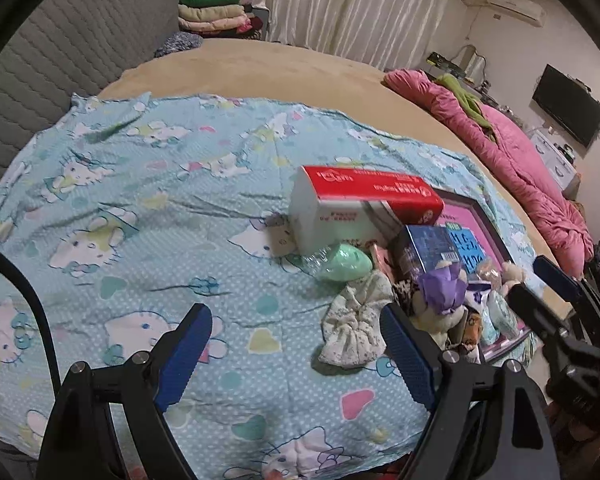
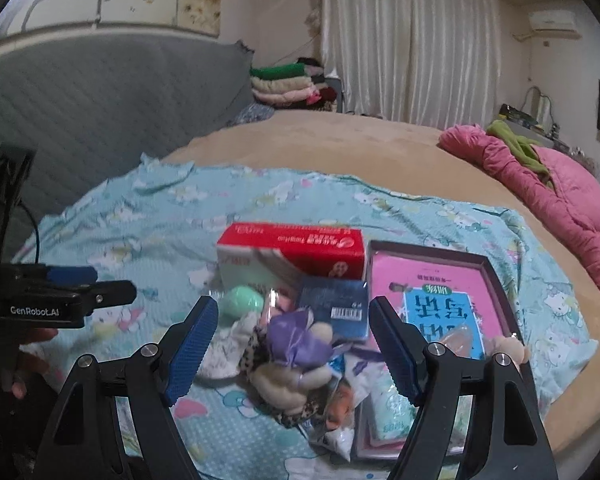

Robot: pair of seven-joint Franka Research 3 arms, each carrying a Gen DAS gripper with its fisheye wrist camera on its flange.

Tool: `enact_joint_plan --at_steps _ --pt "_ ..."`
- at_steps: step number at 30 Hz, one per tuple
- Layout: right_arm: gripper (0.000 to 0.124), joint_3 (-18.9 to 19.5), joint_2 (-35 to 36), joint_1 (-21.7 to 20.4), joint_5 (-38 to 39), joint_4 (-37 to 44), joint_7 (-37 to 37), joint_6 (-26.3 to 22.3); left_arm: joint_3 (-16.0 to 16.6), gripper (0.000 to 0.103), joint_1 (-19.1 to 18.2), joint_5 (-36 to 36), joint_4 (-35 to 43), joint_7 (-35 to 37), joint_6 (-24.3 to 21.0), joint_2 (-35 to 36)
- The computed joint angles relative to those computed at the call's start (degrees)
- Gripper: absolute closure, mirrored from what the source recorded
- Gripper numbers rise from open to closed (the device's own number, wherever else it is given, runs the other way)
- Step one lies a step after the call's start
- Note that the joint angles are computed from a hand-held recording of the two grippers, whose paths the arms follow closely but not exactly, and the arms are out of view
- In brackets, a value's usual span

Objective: Organize soft objects
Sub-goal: 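Move both open tools back over the remaining pile of soft items, then grasp the white floral scrunchie with the left tool while the right grasps the purple-bowed bear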

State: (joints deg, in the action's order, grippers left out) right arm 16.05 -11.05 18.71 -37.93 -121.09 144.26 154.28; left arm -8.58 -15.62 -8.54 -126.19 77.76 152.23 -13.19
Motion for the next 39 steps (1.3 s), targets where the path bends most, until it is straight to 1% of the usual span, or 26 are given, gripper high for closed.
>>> enact_joint_plan --at_steps 6,9,10,13,16,19,21,26,28,32,35,36,37,38,39 --pt "0.045 -0.52 1.57 0.98 1.05 -0.29 -1.21 -0.57 -0.89 0.017 -0.49 0.47 0.35 0.75 -0.23 2.08" --pt "0.045 -0.96 2.12 1.18 0.98 -0.58 -0.52 -0.13 -0.79 0.017 -1.11 -1.71 0.88 2.41 -0.74 3.37" --pt "0.045 -1.40 2.28 1.36 1.99 -0.94 -0.69 0.72 -0.87 0.017 -1.28 -2.45 1.04 2.97 -0.94 3.81" --pt "0.045 -1.92 3.07 1.61 3.50 -0.94 -1.02 0.81 -1.28 0.017 -1.25 -3.36 1.50 4.40 -1.12 5.02" --pt "0.045 -1.89 4.12 1.64 1.51 -0.09 -0.28 -0.69 -1.78 0.017 -1.20 -4.10 1.84 5.25 -1.03 6.16" --pt "0.045 -2.36 5.72 2.62 0.80 1.42 -1.70 -3.46 -2.28 0.017 -0.86 -4.09 2.71 5.62 -1.60 7.44" --pt "0.045 -3.02 6.52 3.32 0.56 1.79 -2.29 -3.80 -2.62 0.017 -0.66 -4.22 3.44 5.90 -1.75 8.65" --pt "0.045 -4.57 7.55 4.26 0.86 1.95 -2.89 -2.94 -3.17 0.018 0.06 -6.62 4.70 7.38 -2.74 11.01" --pt "0.045 -4.95 7.97 4.36 0.62 2.15 -2.58 -2.68 -3.46 0.017 0.47 -5.90 4.80 6.99 -2.90 11.44" --pt "0.045 -5.62 9.69 4.92 0.22 3.50 -2.81 -3.02 -3.77 0.018 0.95 -6.59 4.71 7.87 -2.89 11.91" --pt "0.045 -6.22 10.81 5.65 0.09 4.38 -3.14 -4.27 -3.91 0.017 1.20 -7.03 4.78 8.58 -2.53 12.20" --pt "0.045 -6.49 10.91 5.80 0.37 4.27 -3.41 -3.88 -3.93 0.017 1.25 -7.72 4.97 9.30 -2.56 12.46" --pt "0.046 -6.74 11.16 5.90 1.53 4.22 -4.47 -3.32 -3.98 0.017 1.30 -8.79 5.11 10.20 -2.60 12.70" --pt "0.051 -6.94 11.33 6.02 2.05 4.22 -4.98 -2.94 -3.95 0.018 1.45 -9.66 5.55 10.92 -2.54 13.25" --pt "0.051 -7.12 11.26 6.12 1.63 4.10 -4.74 -2.69 -4.06 0.018 1.56 -10.28 5.74 11.34 -2.52 13.49"
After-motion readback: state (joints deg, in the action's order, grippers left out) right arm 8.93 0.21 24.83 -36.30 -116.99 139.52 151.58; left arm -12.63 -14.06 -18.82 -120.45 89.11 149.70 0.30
